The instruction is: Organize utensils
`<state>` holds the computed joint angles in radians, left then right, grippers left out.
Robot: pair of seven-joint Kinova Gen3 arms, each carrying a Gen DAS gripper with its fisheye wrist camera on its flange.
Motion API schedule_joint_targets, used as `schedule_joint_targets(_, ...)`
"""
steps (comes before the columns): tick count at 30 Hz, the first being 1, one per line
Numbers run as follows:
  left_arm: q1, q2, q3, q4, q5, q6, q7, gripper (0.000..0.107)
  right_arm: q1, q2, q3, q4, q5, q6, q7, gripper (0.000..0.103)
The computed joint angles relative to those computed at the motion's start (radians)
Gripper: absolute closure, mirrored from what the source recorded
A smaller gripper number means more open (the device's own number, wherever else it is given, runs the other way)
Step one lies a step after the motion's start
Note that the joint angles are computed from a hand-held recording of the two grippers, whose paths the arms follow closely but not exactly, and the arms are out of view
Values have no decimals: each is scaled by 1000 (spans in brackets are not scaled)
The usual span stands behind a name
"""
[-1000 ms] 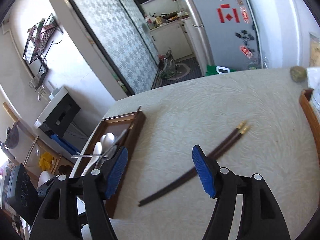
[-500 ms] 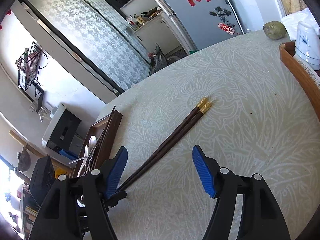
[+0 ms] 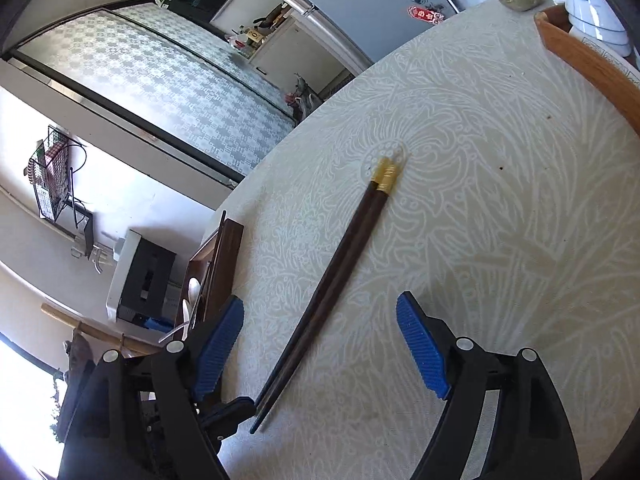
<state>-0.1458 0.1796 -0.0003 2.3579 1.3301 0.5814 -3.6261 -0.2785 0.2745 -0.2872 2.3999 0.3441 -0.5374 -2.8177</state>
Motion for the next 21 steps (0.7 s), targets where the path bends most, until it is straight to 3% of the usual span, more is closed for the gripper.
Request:
schedule_joint_targets(5,43,-51,9,50,107,-55,-118,107,-99,-17,28,-60,-115,135,89,24)
schedule_joint_targets(8,87,-50,-3,56,207,-120,-213,107,-95,-15,5,-83,-132,168,116,26)
schedule_joint_targets(11,101,-14,-34,32,193,-124,-183,107,-81,-7,-10,-73,-137,143,134,26)
schedule_joint_targets(13,72,14,-32,4,122,-88,-104,107,-66,-3,-22,-68,-123,128,125,26)
schedule_joint_targets(14,56,27,-35,-7,91,-60,-78,104,-69,-6,-19,-68,-128,130,130,26)
schedule_joint_targets(17,16,32,-25,-6,93,-17,-96,57,-80,-13,-9,-63,-145,127,150,26)
schedule_joint_targets(21,19,30,-18,3,101,-31,-121,57,-77,-10,-12,-58,-148,117,153,26)
